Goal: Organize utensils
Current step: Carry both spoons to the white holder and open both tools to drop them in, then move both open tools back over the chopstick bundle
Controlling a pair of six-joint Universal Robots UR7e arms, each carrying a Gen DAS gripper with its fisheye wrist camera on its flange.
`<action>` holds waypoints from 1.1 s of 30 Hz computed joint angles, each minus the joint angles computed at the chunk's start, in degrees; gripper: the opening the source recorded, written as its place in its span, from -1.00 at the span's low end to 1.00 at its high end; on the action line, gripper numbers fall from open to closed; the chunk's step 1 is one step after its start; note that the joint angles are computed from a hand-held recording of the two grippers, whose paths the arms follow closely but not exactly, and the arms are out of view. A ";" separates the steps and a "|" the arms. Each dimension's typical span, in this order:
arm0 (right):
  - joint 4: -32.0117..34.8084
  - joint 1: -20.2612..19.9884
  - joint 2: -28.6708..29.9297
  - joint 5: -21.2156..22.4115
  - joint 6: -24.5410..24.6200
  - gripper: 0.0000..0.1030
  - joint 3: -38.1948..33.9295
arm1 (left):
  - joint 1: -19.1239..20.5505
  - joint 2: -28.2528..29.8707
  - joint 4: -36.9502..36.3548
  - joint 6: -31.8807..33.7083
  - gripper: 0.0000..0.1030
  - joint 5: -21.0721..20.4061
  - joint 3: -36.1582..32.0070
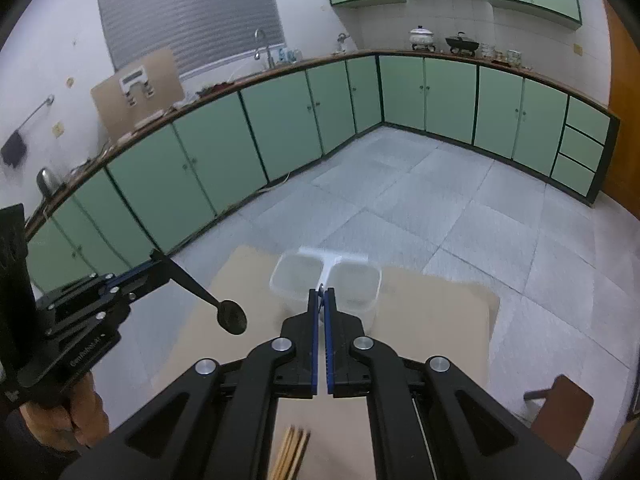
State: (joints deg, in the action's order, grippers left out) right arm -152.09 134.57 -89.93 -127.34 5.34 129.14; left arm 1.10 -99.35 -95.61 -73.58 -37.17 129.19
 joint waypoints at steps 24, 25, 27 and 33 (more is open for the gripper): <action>-15.24 -14.54 10.62 3.04 -7.35 -0.25 0.85 | 17.74 6.65 -26.43 16.83 0.03 2.96 6.13; -15.13 -13.98 9.74 2.54 -7.03 -0.14 1.14 | 16.29 5.37 -23.11 14.75 0.26 3.63 5.93; -15.35 -12.52 8.69 0.73 -6.50 0.02 1.42 | 12.03 1.97 -13.36 8.50 0.52 5.44 5.28; -14.31 -6.82 1.21 -3.59 -4.17 0.09 6.70 | -1.90 -5.17 14.70 -11.86 0.65 2.52 3.07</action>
State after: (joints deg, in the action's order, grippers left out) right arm -166.41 127.75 -88.73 -130.92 1.17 135.84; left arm -0.80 -104.53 -80.91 -85.44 -34.65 132.26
